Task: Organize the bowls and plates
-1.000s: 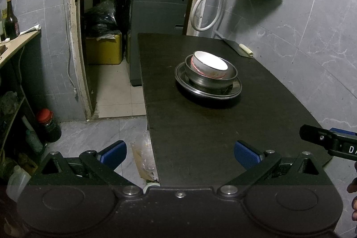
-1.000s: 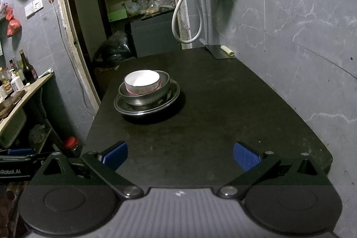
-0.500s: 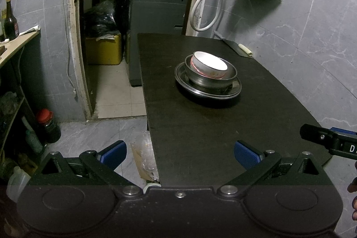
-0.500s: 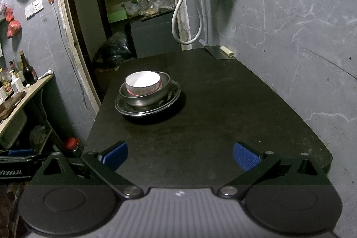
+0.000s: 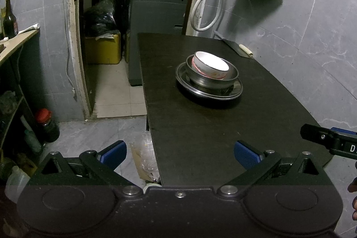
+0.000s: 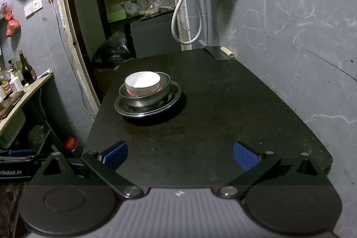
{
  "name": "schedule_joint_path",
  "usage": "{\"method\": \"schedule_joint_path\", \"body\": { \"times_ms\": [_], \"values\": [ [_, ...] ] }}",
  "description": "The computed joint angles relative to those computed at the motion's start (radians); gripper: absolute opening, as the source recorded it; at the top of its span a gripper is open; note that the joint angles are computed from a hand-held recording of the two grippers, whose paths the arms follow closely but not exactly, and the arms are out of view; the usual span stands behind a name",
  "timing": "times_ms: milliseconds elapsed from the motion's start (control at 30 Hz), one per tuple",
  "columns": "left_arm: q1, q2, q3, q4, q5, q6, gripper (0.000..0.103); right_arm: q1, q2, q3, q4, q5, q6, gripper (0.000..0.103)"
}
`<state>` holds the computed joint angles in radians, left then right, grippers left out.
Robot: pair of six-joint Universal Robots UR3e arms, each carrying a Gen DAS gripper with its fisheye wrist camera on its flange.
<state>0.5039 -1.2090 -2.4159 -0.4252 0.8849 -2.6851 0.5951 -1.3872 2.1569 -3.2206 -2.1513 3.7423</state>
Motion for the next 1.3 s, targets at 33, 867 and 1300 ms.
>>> {"method": "schedule_joint_path", "body": {
  "times_ms": [33,867,1300],
  "values": [
    [0.000,0.000,0.000,0.000,0.000,0.000,0.102,0.000,0.000,-0.002,0.002,0.000,0.000,0.103],
    [-0.036,-0.076,0.054,0.004,-0.009,0.014,0.101,-0.021,0.002,-0.020,0.026,0.024,-0.004,0.103],
    [-0.044,-0.101,0.070,0.009,-0.003,0.013,0.101,-0.054,0.012,-0.025,0.022,0.064,-0.015,0.103]
  ]
}}
